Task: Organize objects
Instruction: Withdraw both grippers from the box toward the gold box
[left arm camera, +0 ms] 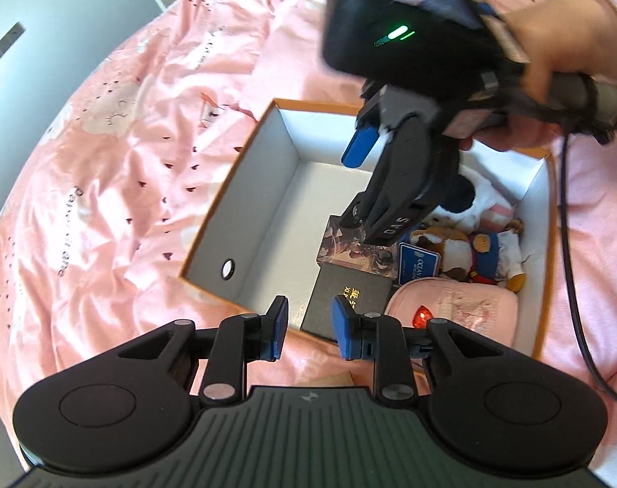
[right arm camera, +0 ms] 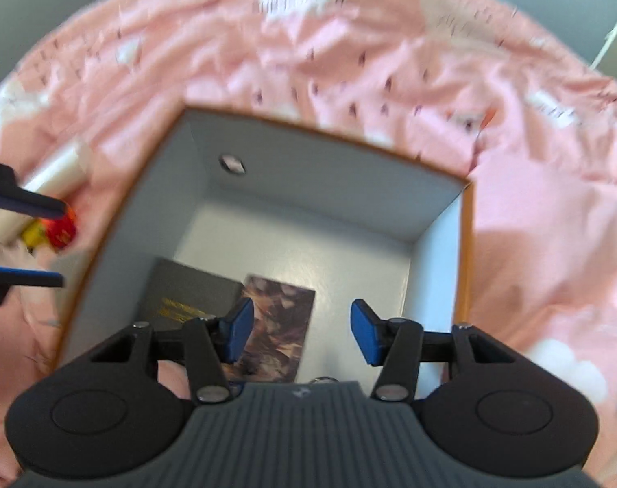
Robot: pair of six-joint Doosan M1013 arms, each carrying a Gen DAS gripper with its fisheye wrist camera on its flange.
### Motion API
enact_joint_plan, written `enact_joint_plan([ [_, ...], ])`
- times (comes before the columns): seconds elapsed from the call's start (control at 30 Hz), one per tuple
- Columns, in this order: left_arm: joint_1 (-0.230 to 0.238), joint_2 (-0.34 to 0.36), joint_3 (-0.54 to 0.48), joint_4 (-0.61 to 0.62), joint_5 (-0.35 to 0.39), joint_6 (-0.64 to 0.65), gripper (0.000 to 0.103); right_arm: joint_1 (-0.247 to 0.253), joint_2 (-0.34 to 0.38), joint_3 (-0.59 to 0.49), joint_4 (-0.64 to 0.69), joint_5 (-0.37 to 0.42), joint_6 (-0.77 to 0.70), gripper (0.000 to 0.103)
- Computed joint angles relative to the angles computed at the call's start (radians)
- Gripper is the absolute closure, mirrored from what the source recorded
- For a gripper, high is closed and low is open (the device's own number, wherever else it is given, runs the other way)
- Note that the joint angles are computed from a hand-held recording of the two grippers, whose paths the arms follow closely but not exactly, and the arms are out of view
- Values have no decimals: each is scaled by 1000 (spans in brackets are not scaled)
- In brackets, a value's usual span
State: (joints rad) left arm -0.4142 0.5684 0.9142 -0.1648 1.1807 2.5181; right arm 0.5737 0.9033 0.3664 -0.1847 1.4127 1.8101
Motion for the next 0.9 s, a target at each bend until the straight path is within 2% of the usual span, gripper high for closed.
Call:
enact_joint_plan([
  [0.1,7,-39,54,-14,-44,9,71,18,-94,145,-3,-134,63,48],
  [0.3,27,-148,229,-59,-205,35,71,71,-199,315,-63,-348,187,48],
  [0.4,46,-185,276,-73,-234,16,71,96,-234,380,-76,-442,232,49],
  [0.53,80,-204,297,-90,-229,-54,71,129,-259,437,-95,-525,279,54],
  [0.67,118,-197,305,-118,-210,-110,71,149,-233,415,-40,-526,214,56],
  [0.8,145,-190,317,-107,-204,-151,71,164,-164,315,-16,-438,110,59],
  [0.9,164,-180,321,-105,-191,-165,71,163,-88,195,21,-332,30,59],
])
